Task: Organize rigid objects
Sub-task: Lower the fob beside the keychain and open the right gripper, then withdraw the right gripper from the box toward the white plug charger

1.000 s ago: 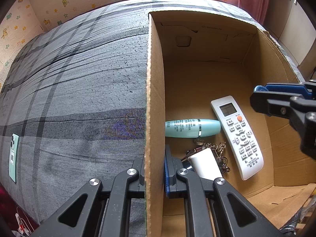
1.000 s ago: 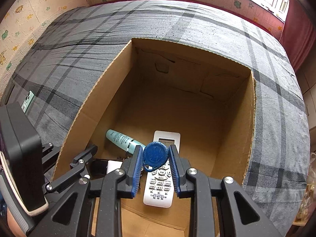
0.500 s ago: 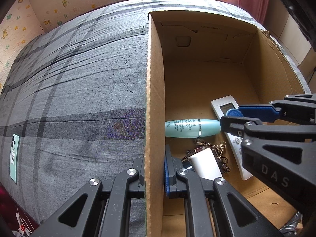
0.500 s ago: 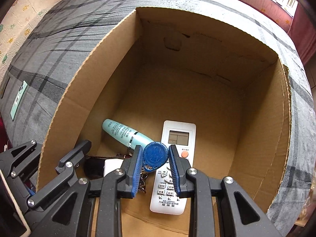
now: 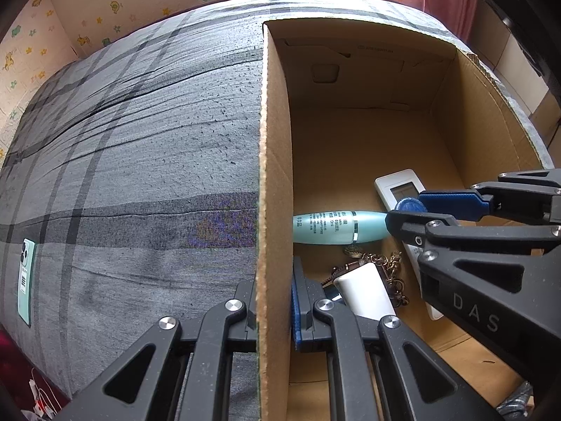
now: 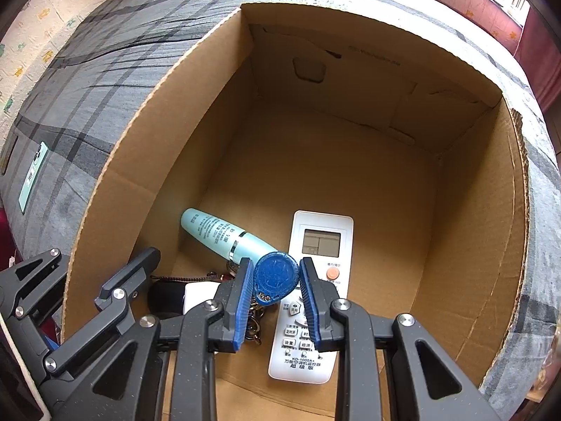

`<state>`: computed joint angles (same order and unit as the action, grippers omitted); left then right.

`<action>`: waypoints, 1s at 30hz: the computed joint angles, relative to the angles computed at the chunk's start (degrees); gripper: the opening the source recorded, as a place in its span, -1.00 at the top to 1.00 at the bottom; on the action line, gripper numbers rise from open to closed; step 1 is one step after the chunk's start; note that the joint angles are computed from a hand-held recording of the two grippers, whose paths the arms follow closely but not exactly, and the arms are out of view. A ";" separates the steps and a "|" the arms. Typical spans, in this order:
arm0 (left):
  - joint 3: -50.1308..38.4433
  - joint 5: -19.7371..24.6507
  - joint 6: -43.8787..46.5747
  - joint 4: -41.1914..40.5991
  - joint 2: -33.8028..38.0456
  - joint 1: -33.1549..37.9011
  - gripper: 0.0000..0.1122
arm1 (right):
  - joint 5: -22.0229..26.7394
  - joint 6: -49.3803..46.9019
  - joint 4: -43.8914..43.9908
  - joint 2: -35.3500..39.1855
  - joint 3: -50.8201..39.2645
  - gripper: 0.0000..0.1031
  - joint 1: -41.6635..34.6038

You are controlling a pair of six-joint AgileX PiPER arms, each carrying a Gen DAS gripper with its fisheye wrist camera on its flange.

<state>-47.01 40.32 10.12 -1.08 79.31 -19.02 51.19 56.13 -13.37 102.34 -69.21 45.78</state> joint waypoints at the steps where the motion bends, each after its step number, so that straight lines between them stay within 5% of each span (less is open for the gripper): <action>1: 0.04 0.00 -0.14 0.09 -0.05 -0.08 0.79 | -0.11 0.31 -0.20 -0.38 0.39 0.44 0.04; 3: 0.06 0.00 -0.28 0.23 -0.08 -0.17 0.79 | -0.17 1.00 -0.73 -1.17 0.98 0.40 0.24; 10: -0.10 0.03 -0.31 0.26 0.09 -0.12 0.79 | 0.11 5.79 -4.61 -4.55 2.62 -0.41 1.69; 19: -0.16 -0.02 -0.10 0.18 0.18 0.08 0.79 | 1.04 9.57 -7.97 -8.35 4.93 -0.80 3.62; 30: -0.27 0.17 1.14 -0.74 0.26 0.87 0.79 | 6.25 14.61 -12.53 -12.71 5.93 -0.96 6.66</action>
